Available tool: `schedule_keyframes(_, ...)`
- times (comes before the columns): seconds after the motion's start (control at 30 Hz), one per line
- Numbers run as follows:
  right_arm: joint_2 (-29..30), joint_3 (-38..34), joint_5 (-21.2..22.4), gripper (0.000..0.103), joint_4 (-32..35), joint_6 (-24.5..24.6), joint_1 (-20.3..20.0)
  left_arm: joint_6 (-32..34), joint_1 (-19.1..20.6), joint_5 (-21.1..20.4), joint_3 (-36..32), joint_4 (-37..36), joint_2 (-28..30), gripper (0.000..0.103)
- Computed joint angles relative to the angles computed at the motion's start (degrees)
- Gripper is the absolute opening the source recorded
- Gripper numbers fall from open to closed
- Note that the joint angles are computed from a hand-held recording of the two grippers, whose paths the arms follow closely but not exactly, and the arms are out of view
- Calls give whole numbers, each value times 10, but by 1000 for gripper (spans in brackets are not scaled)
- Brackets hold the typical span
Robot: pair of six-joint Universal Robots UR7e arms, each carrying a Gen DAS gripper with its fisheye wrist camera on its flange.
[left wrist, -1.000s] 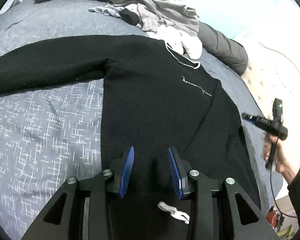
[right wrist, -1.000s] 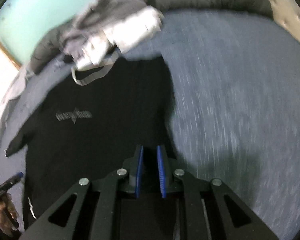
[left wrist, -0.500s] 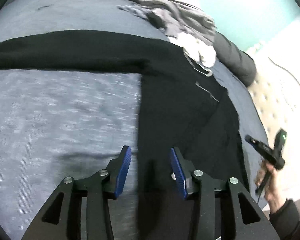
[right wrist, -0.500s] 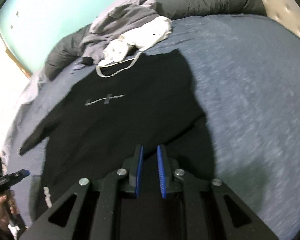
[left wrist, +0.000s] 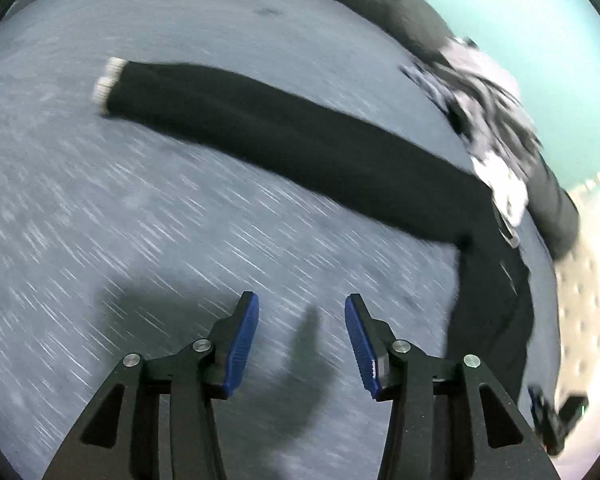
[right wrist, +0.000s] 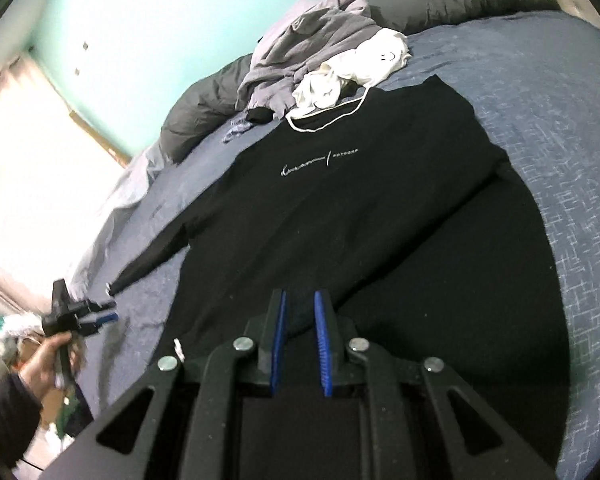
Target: Fold clothes
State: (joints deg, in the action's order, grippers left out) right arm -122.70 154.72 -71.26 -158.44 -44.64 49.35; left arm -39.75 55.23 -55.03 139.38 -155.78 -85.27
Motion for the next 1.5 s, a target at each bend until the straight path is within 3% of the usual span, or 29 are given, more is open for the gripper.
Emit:
schedule_keyframes(0.13, 4, 5, 17, 14, 0, -7, -19, 0, 34, 16, -7, -18, -8, 51)
schedule_keyframes(0.27, 36, 8, -4, 14, -34, -5, -12, 16, 53, 31, -11, -58, -4, 56)
schedule_keyframes(0.53, 35, 7, 16, 14, -23, -11, -39, 38, 94, 21, -47, -115, 27, 59)
schedule_keyframes(0.87, 55, 12, -1, 14, -58, -13, -22, 75, 121, 19, -75, -179, 60, 58)
schedule_keyframes(0.97, 53, 13, 1, 14, -59, -18, -23, 86, 124, 21, -81, -192, 71, 42)
schedule_keyframes(1.03, 52, 13, 1, 14, -58, -18, -22, 98, 124, 22, -81, -195, 68, 24)
schedule_keyframes(1.13, 49, 13, 6, 14, -54, -19, -25, 123, 108, 37, -87, -197, 68, 14)
schedule_keyframes(1.23, 40, 13, 16, 14, -42, -24, -33, 139, 77, 57, -88, -191, 57, 12)
schedule_keyframes(1.5, 7, 7, 44, 14, -5, -30, -64, 184, -24, 63, -133, -170, 63, 12)
